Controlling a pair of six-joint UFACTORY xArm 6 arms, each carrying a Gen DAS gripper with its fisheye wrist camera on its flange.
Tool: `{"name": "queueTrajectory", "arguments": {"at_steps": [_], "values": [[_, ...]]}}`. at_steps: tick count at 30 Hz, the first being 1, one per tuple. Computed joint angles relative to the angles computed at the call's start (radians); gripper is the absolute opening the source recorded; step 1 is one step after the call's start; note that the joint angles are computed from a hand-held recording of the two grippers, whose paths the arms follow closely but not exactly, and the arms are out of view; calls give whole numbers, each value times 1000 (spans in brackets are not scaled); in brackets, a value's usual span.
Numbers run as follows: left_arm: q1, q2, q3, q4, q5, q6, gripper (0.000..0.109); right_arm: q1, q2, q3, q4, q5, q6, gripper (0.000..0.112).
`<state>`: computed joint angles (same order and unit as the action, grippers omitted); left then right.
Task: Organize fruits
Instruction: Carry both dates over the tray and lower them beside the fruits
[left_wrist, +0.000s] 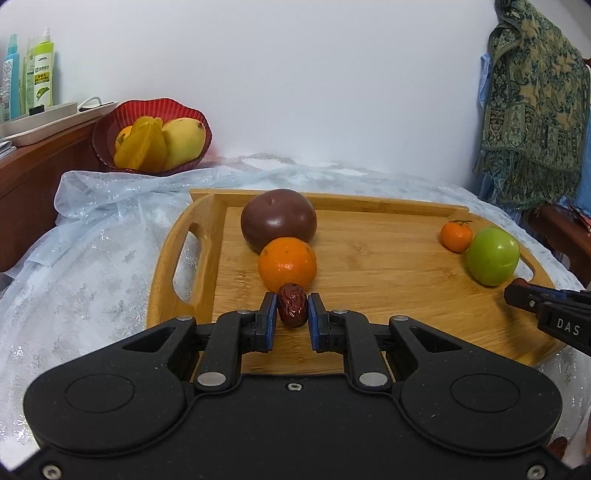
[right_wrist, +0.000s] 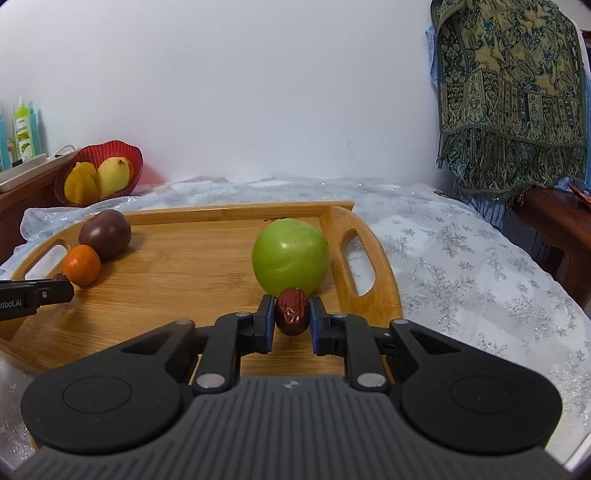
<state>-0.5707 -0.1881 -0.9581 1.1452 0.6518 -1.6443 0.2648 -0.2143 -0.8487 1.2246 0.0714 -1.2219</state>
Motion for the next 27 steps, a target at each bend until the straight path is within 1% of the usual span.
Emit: {"name": "queueTrajectory", "arguments": {"at_steps": [5,10,13,27], "values": [[-1,13,-8,-7,2,13,16,-1,13,-2,-53,-3,55,23],[1,21,-13,-12,-2,16,16,-3,21,-9,-60,1,70,23],[3,22,-13,-11,-3,16,16,-6,25,-8,-90,2,105,23],[4,21,-11,-7,0,9,16,-6,31,-9,-99,-6,126,23]]}}
